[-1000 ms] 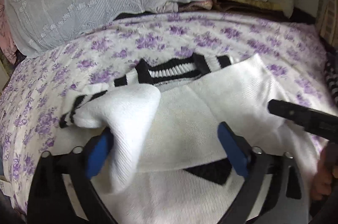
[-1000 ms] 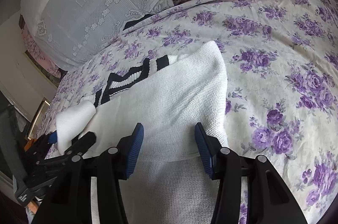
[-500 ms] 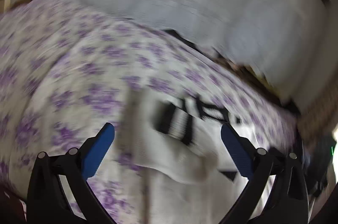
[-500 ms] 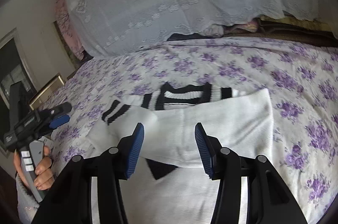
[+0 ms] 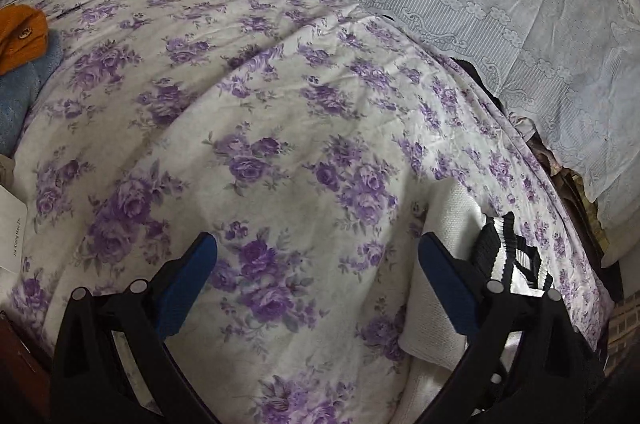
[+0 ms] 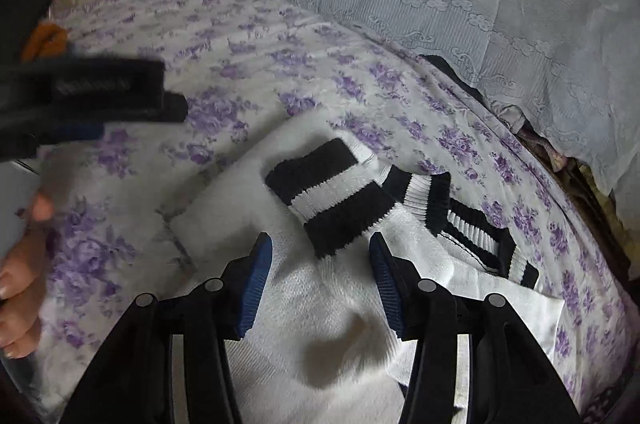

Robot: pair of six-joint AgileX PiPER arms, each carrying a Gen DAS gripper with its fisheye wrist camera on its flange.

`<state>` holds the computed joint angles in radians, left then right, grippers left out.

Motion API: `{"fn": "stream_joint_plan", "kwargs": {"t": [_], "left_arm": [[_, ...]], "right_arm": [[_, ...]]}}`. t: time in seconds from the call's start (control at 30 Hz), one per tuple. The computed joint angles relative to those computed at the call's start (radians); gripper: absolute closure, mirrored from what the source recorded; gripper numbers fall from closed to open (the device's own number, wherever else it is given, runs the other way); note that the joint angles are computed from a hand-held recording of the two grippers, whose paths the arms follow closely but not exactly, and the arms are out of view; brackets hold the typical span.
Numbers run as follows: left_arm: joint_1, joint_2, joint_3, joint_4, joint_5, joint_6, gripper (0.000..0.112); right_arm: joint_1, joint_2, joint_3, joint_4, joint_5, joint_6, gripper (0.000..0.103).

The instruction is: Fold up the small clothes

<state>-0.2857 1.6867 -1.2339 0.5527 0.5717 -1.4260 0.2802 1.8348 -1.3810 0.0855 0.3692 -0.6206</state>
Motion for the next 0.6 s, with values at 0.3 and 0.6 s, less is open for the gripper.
{"fn": "stream_joint_plan", "kwargs": {"t": [0.3, 0.6], "left_arm": [[-0.080, 0.063, -0.090, 0.047, 0.056, 0.079, 0.014], [-0.250, 0.327, -0.438, 0.096, 0.397, 0.260, 0.014]], "right_arm": [[-0.392, -0.003, -0.182, 0.735, 0.314, -0.403, 0.089], [-0.741, 0.383, -0.561, 0.912, 0.798, -0.243, 0.088]]}}
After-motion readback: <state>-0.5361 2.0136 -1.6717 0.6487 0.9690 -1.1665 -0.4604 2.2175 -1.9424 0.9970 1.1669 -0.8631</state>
